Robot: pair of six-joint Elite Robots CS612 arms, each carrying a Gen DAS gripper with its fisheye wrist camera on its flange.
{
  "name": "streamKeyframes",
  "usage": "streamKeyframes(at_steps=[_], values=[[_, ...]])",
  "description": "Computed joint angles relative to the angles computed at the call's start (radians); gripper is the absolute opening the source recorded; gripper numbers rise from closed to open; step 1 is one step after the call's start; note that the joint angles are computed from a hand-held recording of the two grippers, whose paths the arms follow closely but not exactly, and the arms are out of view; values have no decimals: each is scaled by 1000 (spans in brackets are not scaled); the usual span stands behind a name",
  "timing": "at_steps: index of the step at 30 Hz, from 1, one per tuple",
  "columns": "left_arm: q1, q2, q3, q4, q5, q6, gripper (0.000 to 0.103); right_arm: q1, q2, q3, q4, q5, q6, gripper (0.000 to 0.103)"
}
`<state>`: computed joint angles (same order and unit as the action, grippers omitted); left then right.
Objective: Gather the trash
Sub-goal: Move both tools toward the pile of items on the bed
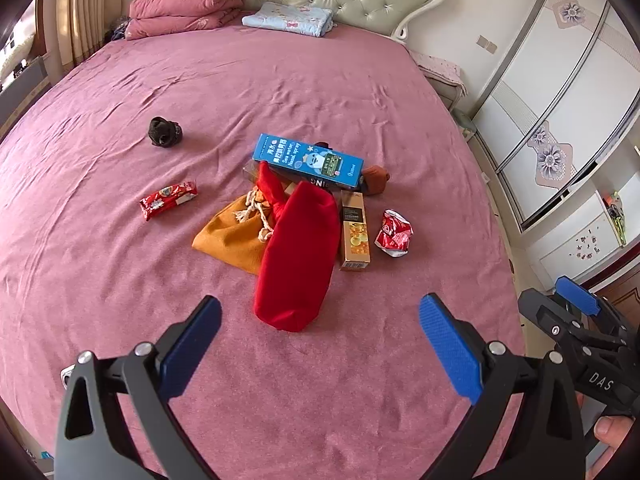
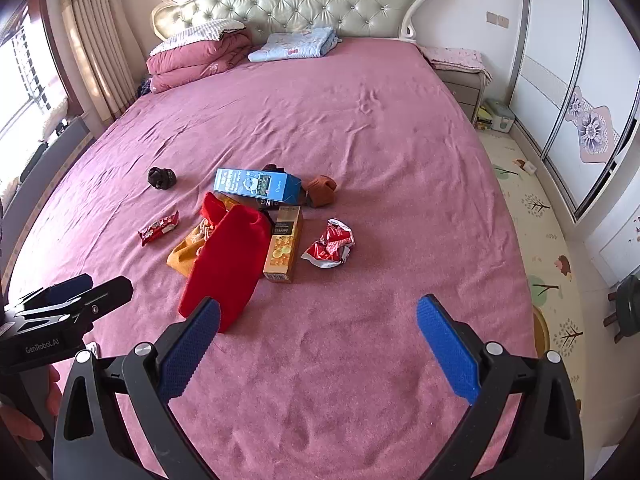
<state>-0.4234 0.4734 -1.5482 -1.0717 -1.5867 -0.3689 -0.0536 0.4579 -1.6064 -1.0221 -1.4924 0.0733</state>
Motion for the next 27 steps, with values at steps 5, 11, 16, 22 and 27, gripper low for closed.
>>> streamKeyframes(at_steps=[5,11,16,22,27], values=[[-3,-2,8,-1,-3,1,99,-2,4,-10,3,2,9,95],[-6,-1,15,3,-8,-3,99,-7,11,-15,15,11,16,95],[-5,-2,25,10,-21,-18,99,-12,14,-16,20,15,22,95],[-7,-3,35,12,-28,-12,99,-13,15,-11,21,13,20,95],[-5,-6,51,6,-40,-14,99,-15,16,-8,21,16,24,95]])
